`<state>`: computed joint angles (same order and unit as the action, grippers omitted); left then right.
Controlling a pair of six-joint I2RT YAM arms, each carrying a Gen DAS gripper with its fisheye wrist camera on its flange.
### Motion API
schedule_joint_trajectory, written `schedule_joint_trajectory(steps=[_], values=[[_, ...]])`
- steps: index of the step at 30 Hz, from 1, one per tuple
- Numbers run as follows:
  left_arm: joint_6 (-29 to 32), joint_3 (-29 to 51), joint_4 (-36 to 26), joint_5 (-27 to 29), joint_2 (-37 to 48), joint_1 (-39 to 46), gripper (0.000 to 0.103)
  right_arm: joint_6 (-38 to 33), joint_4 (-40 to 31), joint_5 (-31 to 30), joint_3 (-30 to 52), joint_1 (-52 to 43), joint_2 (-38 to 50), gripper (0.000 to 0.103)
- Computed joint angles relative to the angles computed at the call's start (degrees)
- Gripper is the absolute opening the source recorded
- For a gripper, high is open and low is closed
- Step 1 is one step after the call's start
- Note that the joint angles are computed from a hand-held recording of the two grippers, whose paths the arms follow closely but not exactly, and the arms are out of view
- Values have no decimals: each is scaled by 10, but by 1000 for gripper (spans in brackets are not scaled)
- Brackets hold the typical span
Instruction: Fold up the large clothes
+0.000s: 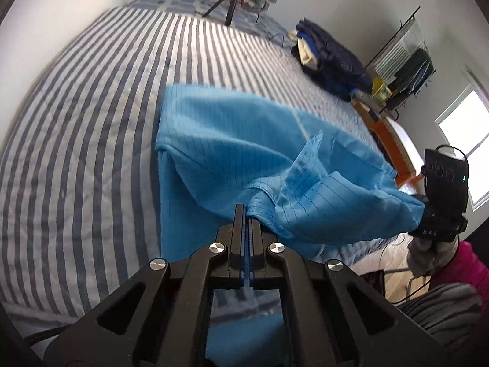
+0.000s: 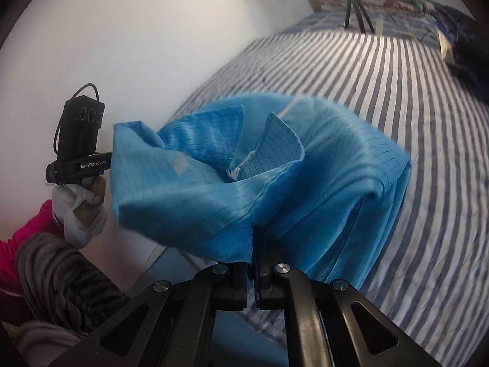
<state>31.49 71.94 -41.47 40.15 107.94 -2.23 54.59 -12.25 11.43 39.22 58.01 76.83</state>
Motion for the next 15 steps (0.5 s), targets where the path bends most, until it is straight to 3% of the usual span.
schedule_joint_trajectory(steps=[5,8,9,12,13,14,15], values=[[53,-44,8,-19,-5,17,0,11,-25,22,-4,26,8,4],[102,-49,-20,-6,-13,50,0,41,-70,52,-1,70,-4,24],[116,-46,-36,1,-17,65,0,48,-84,59,-6,84,-22,37],[126,-15,-68,13,-9,93,3,80,-118,94,-28,133,-88,41],[118,8,-81,20,5,100,15,88,-125,102,-35,142,-107,48],[108,22,-87,24,14,105,36,108,-134,120,-50,155,-142,53],[81,37,-83,27,24,108,47,121,-139,133,-64,160,-170,61]])
